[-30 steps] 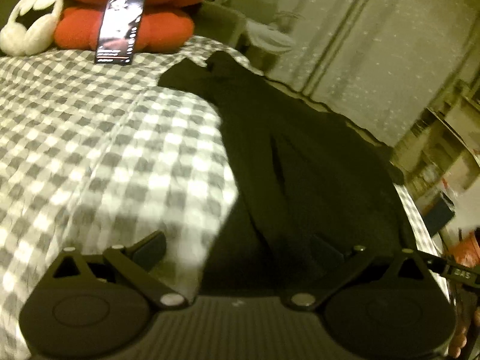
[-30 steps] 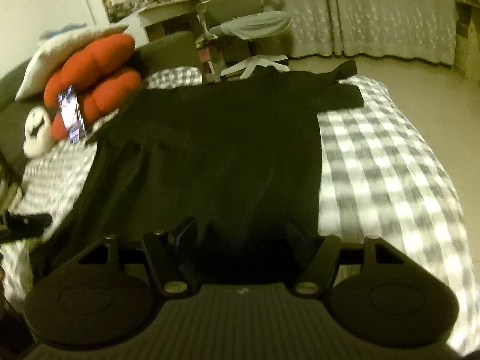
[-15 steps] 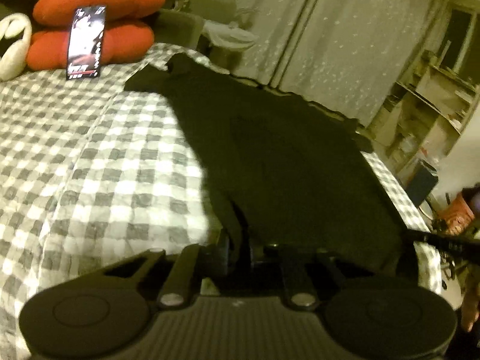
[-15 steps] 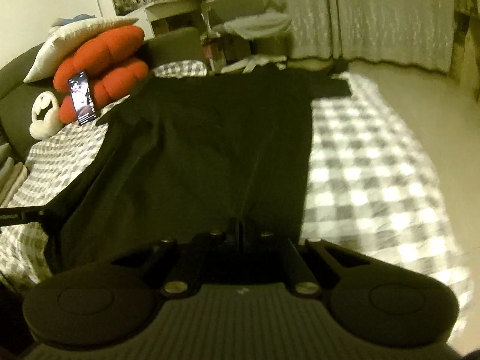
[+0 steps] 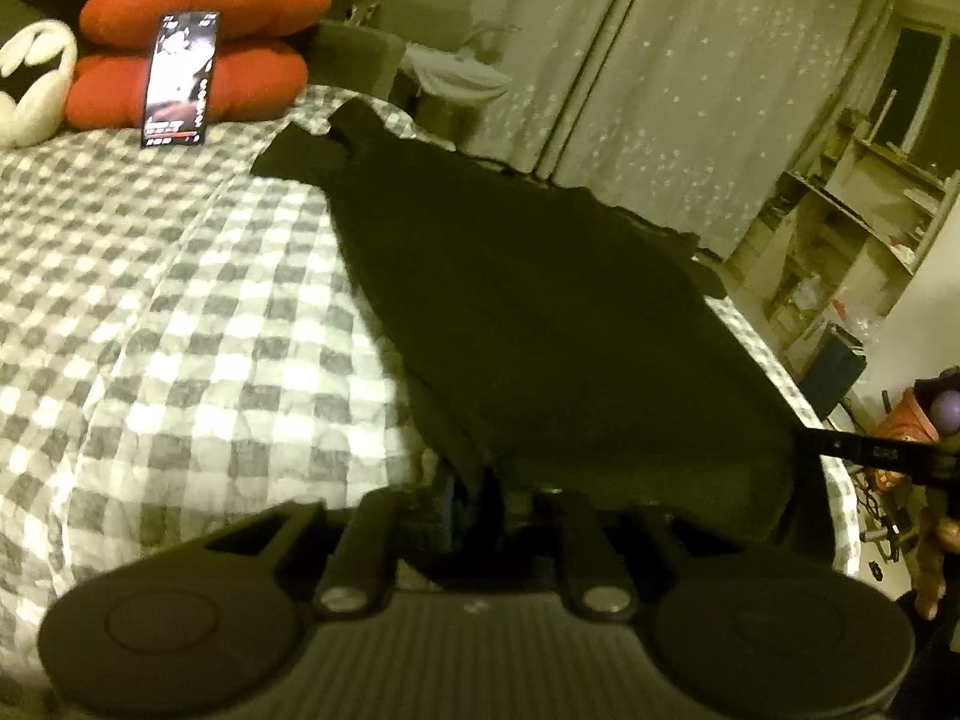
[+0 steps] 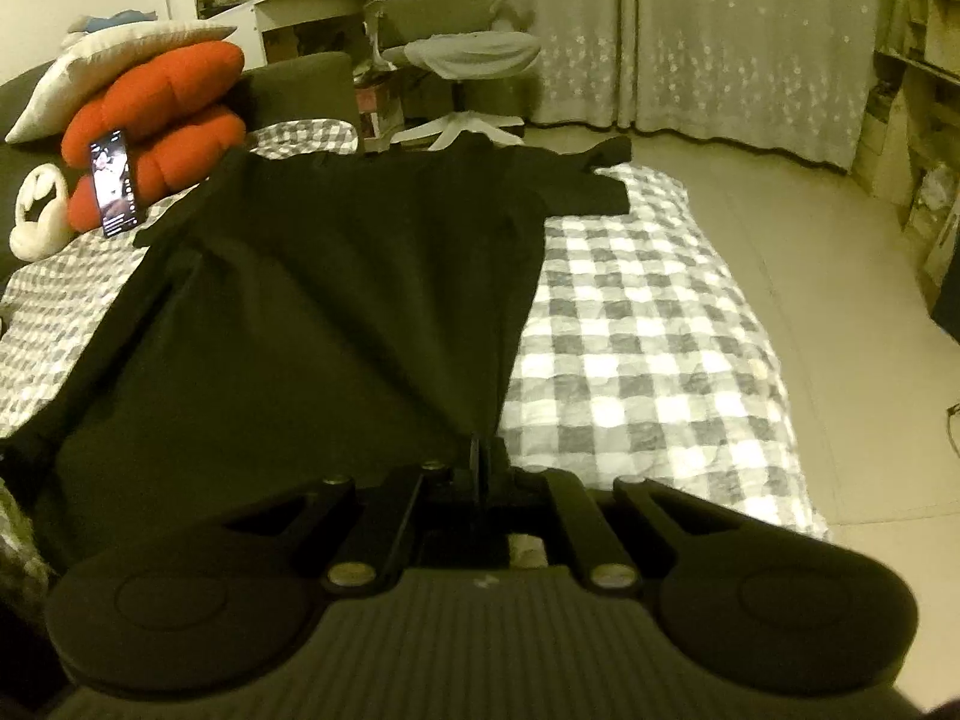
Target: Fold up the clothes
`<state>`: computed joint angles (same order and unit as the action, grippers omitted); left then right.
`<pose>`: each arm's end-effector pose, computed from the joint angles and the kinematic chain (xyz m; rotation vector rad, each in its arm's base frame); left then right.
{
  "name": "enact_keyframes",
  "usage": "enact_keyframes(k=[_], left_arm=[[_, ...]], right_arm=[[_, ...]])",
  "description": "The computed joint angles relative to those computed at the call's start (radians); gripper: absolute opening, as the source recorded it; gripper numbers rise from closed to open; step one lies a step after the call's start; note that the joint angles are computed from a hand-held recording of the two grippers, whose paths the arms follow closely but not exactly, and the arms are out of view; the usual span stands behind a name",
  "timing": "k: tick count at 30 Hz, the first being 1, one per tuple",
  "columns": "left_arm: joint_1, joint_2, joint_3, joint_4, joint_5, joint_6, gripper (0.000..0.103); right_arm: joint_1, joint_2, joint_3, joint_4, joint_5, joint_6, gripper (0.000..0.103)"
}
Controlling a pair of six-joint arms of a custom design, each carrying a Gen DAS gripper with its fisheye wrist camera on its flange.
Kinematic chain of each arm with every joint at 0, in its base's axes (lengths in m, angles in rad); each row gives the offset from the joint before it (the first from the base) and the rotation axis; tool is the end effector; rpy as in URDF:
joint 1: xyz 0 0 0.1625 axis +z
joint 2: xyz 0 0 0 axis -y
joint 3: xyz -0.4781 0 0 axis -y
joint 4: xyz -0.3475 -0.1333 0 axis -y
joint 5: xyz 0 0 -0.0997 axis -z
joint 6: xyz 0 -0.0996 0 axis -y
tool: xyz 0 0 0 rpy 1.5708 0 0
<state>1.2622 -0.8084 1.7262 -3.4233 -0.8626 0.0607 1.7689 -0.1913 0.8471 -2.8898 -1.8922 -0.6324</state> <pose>-0.0122 -0.6903 0.2675 0.0005 2.3133 -1.2427 0.2733 -0.8443 0.0284 0.9110 -2.4240 0.7790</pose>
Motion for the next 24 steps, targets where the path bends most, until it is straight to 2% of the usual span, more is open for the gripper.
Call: enact_keyframes(k=[1,2,4,5,6,7,8,9,11,17,18,19,20,21,22,23,24], left_arm=[[0.001,0.003,-0.005,0.003,0.009,0.006,0.053],[0.000,0.013,-0.012,-0.019,0.026,0.033,0.067],[-0.001,0.022,-0.023,-0.021,0.052,0.053,0.068],[0.002,0.020,-0.023,-0.011,0.044,0.046,0.064],[0.008,0.016,-0.022,-0.005,0.021,0.042,0.055],[0.011,0.010,-0.020,0.008,0.007,0.035,0.020],[0.013,0.004,-0.019,0.022,-0.005,0.028,0.006],[0.014,-0.002,-0.012,0.018,-0.019,0.026,0.006],[0.014,-0.015,0.003,-0.001,-0.042,0.027,0.006],[0.010,-0.033,0.017,-0.054,-0.059,0.041,0.006],[0.017,-0.036,0.014,-0.033,-0.081,0.021,0.008],[0.025,-0.038,0.010,-0.011,-0.105,0.001,0.016],[0.033,-0.040,0.005,0.012,-0.129,-0.018,0.033],[0.036,-0.038,0.004,0.019,-0.139,-0.021,0.044],[0.039,-0.037,0.002,0.025,-0.148,-0.022,0.059],[0.036,-0.032,0.000,0.023,-0.133,-0.007,0.062],[0.033,-0.026,-0.002,0.020,-0.116,0.010,0.062]], right_arm=[[-0.001,-0.002,0.000,0.006,-0.001,0.006,0.014],[0.000,0.000,-0.005,0.012,-0.007,0.012,0.015],[-0.002,0.001,-0.014,0.030,-0.011,0.023,0.015],[0.000,0.001,-0.008,0.020,-0.016,0.012,0.015],[0.002,0.002,-0.002,0.009,-0.020,0.000,0.015],[0.004,0.001,0.010,-0.018,-0.021,-0.022,0.014],[0.005,0.000,0.026,-0.062,-0.022,-0.039,0.006],[0.007,-0.002,0.041,-0.105,-0.022,-0.055,0.002],[0.006,-0.008,0.067,-0.169,-0.015,-0.059,0.001],[-0.001,-0.042,0.141,-0.249,0.034,-0.049,0.003],[-0.001,-0.047,0.150,-0.232,0.050,-0.049,0.006],[-0.002,-0.051,0.157,-0.214,0.066,-0.049,0.016],[-0.002,-0.055,0.164,-0.195,0.081,-0.050,0.017],[0.000,-0.053,0.162,-0.170,0.080,-0.055,0.019],[0.004,-0.044,0.154,-0.161,0.057,-0.071,0.026],[0.009,-0.035,0.145,-0.152,0.035,-0.087,0.038],[0.014,-0.025,0.135,-0.143,0.011,-0.103,0.042]])
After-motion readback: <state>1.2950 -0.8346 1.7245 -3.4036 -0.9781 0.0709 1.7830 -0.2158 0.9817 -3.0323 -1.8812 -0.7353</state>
